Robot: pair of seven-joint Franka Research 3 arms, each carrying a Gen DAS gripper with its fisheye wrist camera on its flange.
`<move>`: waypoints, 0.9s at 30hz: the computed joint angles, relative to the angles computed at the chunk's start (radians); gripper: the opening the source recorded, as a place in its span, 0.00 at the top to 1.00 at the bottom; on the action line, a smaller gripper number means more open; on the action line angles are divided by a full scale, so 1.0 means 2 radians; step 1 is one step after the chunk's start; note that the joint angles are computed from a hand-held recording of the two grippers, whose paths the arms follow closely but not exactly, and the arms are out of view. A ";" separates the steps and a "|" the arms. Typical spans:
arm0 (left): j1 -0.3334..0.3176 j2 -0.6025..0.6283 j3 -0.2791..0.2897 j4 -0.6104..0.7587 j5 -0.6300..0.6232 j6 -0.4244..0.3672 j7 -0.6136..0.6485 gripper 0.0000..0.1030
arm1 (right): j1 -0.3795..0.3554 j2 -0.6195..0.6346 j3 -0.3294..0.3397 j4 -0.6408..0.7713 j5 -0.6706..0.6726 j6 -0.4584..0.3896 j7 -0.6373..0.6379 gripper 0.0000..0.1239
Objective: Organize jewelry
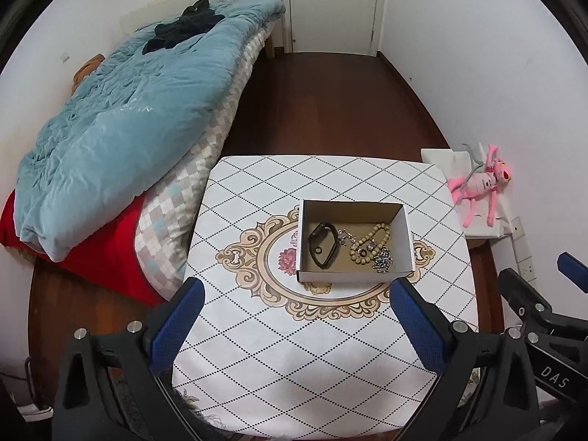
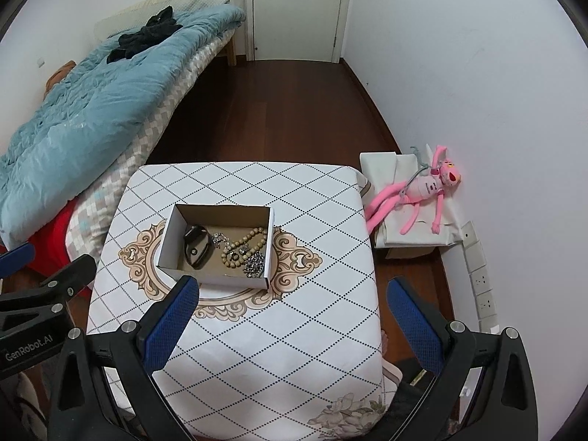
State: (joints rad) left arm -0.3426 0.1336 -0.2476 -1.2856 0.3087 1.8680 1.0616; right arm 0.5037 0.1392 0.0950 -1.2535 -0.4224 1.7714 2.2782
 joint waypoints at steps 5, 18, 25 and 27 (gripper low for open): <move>0.001 -0.003 0.001 -0.005 0.002 -0.001 -0.001 0.00 | -0.001 0.002 0.000 0.002 0.007 0.000 -0.006 0.17; 0.007 -0.014 0.001 -0.023 0.000 0.002 -0.002 0.00 | -0.001 0.001 0.000 -0.001 0.012 0.002 -0.006 0.17; 0.008 -0.016 0.000 -0.027 0.000 0.003 -0.002 0.00 | -0.003 -0.001 0.000 -0.003 0.017 0.004 -0.007 0.17; 0.009 -0.018 0.000 -0.030 -0.001 0.003 0.000 0.00 | -0.003 -0.001 0.000 -0.004 0.017 0.004 -0.008 0.17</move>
